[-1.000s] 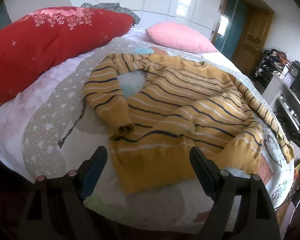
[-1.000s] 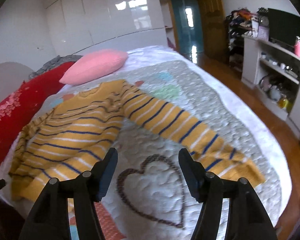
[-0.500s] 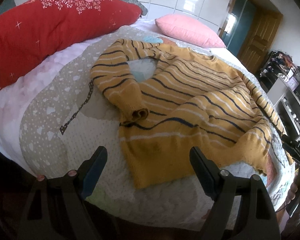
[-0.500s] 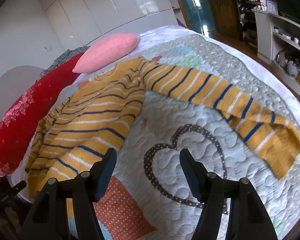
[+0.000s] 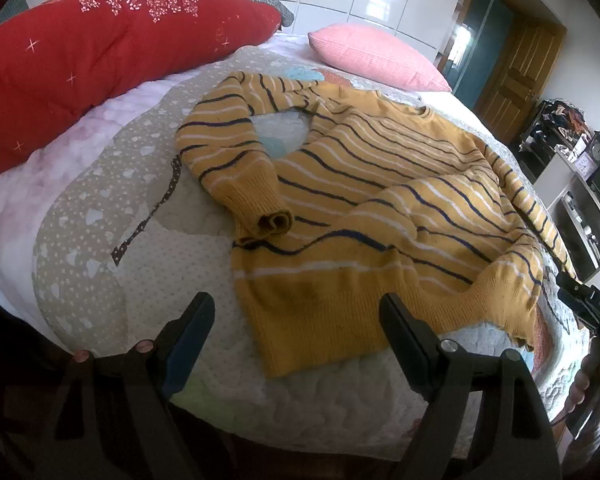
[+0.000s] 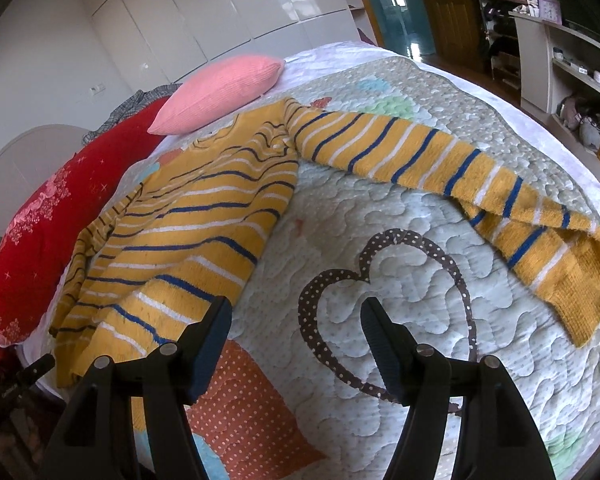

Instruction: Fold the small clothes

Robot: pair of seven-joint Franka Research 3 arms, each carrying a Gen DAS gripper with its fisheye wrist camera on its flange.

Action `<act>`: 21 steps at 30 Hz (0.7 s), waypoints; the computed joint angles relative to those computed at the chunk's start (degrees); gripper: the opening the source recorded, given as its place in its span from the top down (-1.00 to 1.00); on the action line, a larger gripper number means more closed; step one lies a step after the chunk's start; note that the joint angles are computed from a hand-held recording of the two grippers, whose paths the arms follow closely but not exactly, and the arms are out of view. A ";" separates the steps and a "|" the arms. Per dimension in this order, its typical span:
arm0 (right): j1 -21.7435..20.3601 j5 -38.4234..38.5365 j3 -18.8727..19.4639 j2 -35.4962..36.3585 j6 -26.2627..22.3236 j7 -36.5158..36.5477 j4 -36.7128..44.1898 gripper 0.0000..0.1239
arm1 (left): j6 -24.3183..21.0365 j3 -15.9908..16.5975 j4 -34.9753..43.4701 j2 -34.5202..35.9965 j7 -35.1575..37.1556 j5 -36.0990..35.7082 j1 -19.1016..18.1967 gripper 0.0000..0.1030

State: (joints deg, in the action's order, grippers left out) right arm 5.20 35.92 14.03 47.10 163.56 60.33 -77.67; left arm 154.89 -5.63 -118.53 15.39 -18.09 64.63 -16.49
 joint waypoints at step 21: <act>0.13 -0.31 -0.26 0.84 -0.94 0.93 0.58 -0.20 | -0.08 0.22 1.00 0.89 1.44 -1.25 -0.53 -0.62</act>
State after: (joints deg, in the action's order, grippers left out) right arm 5.32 35.61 13.76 47.94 162.62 61.26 -77.10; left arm 154.81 -5.42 -117.53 16.29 -16.65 63.38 -17.03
